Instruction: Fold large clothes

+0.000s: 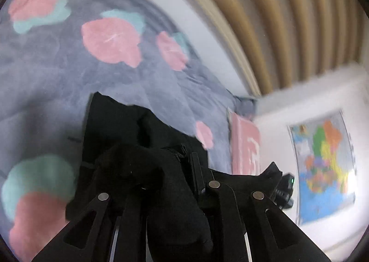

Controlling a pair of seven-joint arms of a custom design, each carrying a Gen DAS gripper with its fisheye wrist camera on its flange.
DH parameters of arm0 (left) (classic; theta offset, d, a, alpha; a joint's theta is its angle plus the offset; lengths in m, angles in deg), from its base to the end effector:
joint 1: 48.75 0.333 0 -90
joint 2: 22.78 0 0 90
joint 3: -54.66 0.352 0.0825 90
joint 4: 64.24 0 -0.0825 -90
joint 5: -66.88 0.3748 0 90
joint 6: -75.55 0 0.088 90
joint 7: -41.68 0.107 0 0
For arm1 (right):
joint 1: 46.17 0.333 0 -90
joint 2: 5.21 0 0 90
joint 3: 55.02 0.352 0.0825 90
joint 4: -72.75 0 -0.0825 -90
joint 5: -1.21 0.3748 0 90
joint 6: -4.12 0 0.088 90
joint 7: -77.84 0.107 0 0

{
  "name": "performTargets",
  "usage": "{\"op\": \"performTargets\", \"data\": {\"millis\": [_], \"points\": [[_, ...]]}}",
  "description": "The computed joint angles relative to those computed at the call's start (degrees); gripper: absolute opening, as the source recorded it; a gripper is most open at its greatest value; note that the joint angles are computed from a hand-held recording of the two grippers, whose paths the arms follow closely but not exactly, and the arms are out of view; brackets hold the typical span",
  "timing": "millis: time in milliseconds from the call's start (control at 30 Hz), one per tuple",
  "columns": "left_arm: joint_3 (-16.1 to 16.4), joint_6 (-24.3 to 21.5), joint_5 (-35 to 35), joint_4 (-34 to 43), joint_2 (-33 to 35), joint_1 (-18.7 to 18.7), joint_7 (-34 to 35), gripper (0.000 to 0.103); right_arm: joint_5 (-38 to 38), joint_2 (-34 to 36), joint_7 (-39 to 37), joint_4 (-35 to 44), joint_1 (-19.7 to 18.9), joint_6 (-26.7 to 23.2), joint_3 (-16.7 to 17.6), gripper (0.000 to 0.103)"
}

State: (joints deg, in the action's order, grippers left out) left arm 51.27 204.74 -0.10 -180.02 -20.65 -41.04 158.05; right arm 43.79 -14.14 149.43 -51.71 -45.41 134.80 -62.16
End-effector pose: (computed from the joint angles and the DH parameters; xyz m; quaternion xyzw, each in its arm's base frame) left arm 0.5806 0.0190 0.5062 0.7165 -0.5174 0.4408 0.1570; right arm 0.5147 -0.0444 0.5315 -0.5906 0.7340 0.0675 0.3284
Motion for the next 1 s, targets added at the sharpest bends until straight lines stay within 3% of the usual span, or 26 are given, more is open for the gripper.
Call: {"op": "performTargets", "data": {"millis": [267,500,633,767,800,867,933,1000], "points": [[-3.57,5.30,8.78,13.31,22.30,0.23,-15.73,0.017,-2.82,23.00,7.31,12.74,-2.23,0.94,3.93,0.030],[-8.15,9.44,13.92,13.94,26.32,2.09,-13.86,0.019,-4.43,29.36,7.71,14.47,-3.91,3.71,7.15,0.030],[-9.02,8.38,19.26,14.44,25.45,2.68,-12.91,0.019,-3.31,27.84,6.28,13.15,-5.35,3.69,8.15,0.031],[-9.81,-0.04,18.14,14.12,22.25,6.87,-8.49,0.027,2.31,23.34,1.02,11.18,-7.99,-0.06,8.09,0.036],[-9.45,-2.04,17.86,13.79,21.17,7.47,-7.27,0.033,3.63,22.42,-0.33,10.88,-8.24,-1.01,7.78,0.038],[-7.53,-3.57,20.34,11.58,17.21,7.32,-5.51,0.041,6.08,19.89,-3.32,10.02,-8.94,-3.68,6.79,0.045],[-5.81,-5.60,22.50,9.99,14.26,7.17,-4.03,0.047,5.47,16.86,-4.33,8.53,-8.43,-3.42,5.40,0.075],[-4.15,-5.84,24.17,7.78,11.32,6.81,-3.20,0.053,4.89,13.18,-6.35,6.18,-7.84,-1.58,4.17,0.081]]}}
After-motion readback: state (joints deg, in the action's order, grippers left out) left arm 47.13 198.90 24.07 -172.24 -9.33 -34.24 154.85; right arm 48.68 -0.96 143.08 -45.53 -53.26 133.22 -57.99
